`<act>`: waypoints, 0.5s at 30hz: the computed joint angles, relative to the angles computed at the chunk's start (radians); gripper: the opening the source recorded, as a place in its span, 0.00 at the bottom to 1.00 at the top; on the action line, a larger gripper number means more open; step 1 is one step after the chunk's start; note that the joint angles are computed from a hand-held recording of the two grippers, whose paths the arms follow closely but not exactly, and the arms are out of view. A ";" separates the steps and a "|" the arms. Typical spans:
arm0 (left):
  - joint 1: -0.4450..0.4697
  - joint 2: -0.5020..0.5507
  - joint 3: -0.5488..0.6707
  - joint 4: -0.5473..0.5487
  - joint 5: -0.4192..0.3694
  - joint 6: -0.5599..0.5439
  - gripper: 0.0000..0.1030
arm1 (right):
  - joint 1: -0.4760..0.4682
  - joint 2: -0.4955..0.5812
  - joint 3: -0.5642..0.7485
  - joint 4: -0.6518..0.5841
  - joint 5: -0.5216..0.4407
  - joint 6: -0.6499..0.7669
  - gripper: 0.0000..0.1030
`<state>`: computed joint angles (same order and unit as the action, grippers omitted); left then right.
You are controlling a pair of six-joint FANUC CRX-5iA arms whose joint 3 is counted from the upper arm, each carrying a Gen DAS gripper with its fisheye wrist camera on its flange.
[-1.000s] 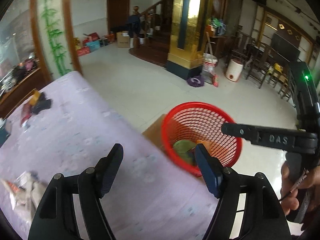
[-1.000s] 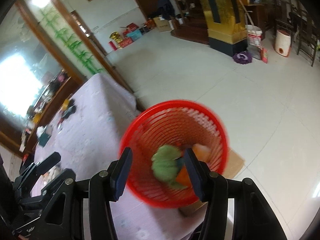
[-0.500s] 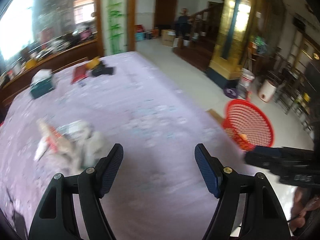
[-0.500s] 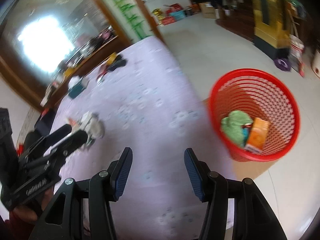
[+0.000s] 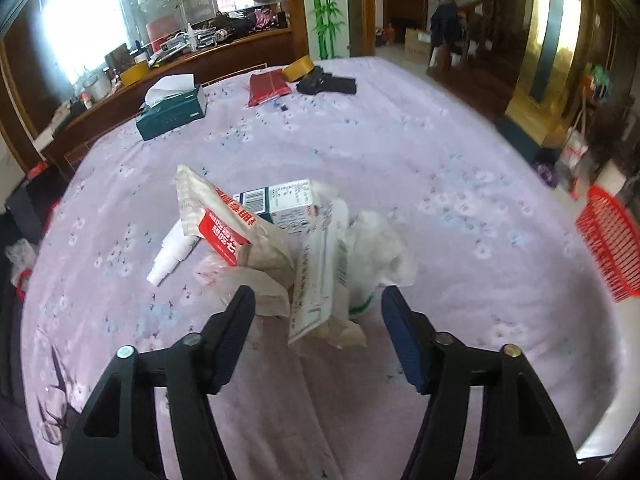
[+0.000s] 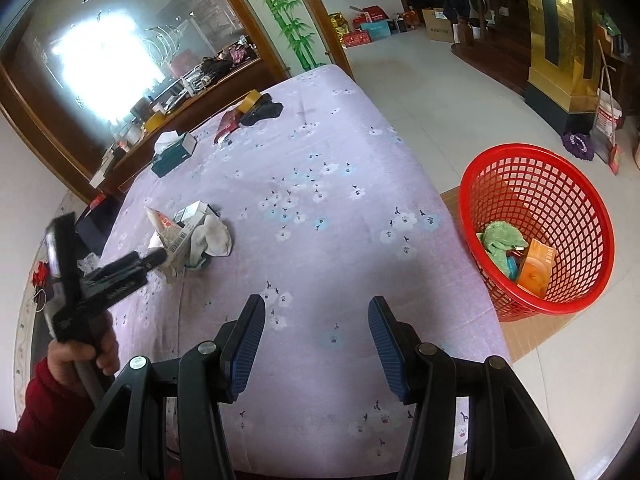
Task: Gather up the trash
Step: 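Move both tools back to the table and grasp the white barcode box with the left tool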
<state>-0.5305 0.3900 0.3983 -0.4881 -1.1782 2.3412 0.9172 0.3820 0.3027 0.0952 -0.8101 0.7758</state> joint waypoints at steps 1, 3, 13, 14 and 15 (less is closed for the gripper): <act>0.008 0.006 0.001 0.010 0.002 -0.005 0.54 | -0.001 0.000 0.001 0.002 -0.002 -0.002 0.56; 0.022 0.014 0.001 0.025 0.009 0.005 0.51 | 0.000 -0.004 -0.005 0.011 -0.002 -0.011 0.56; 0.090 0.042 -0.026 0.127 0.062 -0.026 0.14 | -0.005 -0.014 -0.024 0.018 -0.004 -0.035 0.56; 0.092 0.039 -0.033 0.131 0.069 -0.023 0.13 | -0.004 -0.012 -0.021 0.017 -0.005 -0.031 0.56; 0.092 0.030 -0.044 0.133 0.080 -0.020 0.13 | -0.003 -0.009 -0.015 0.014 -0.007 -0.025 0.56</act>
